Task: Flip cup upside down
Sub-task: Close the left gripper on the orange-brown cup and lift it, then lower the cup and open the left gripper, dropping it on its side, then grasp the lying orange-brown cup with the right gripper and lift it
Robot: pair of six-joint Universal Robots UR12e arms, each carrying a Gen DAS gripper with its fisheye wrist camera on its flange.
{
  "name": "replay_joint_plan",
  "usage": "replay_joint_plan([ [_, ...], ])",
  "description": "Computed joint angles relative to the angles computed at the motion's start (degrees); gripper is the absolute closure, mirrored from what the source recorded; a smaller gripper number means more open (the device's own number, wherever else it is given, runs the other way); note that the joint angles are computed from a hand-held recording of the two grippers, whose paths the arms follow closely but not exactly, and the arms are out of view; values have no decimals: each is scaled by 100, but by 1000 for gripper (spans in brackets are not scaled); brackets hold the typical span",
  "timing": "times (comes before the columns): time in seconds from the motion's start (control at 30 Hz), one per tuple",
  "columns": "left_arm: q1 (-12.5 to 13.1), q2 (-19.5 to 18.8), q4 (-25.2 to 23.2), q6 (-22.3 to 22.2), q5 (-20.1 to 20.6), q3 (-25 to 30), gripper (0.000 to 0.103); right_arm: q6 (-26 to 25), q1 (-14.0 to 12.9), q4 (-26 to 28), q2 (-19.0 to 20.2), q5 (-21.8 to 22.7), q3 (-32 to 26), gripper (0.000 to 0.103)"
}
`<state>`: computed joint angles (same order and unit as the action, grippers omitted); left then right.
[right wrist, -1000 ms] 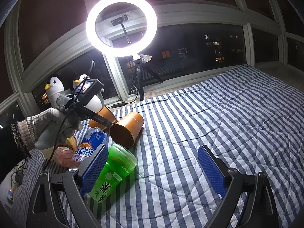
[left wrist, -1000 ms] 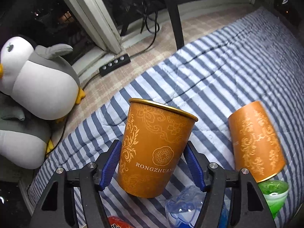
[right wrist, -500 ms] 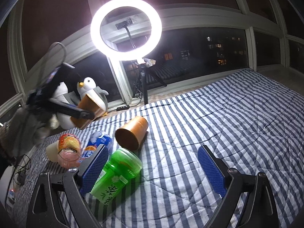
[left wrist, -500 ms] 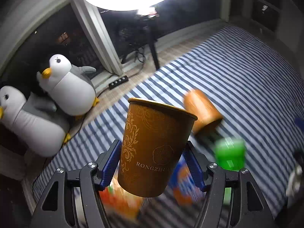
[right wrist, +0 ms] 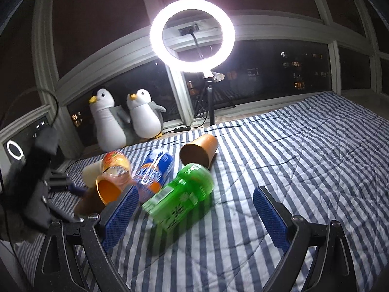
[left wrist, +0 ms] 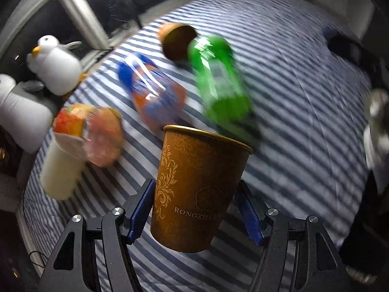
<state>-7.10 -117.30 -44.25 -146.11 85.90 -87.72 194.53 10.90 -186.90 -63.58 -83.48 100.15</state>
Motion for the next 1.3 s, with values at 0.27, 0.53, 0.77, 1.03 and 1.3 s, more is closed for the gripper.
replay_joint_plan([
  [0.27,-18,78,-118,169,-76,-252,32,76,57,-87,-149,11,324,10],
  [0.53,14,236,77,-62,-262,-393,10,-422,-1,55,-243,493,361,10],
  [0.77,299,650,476,-735,-505,-882,10,-2444,3,1207,-244,1410,-180,10],
  [1.03,593,1252,1654,-2144,-274,-1909,10,-4736,318,2770,-166,1571,-813,10],
  [1.3,666,1575,2280,-3255,259,-2605,6,-6031,601,3997,11,1355,-1276,10],
])
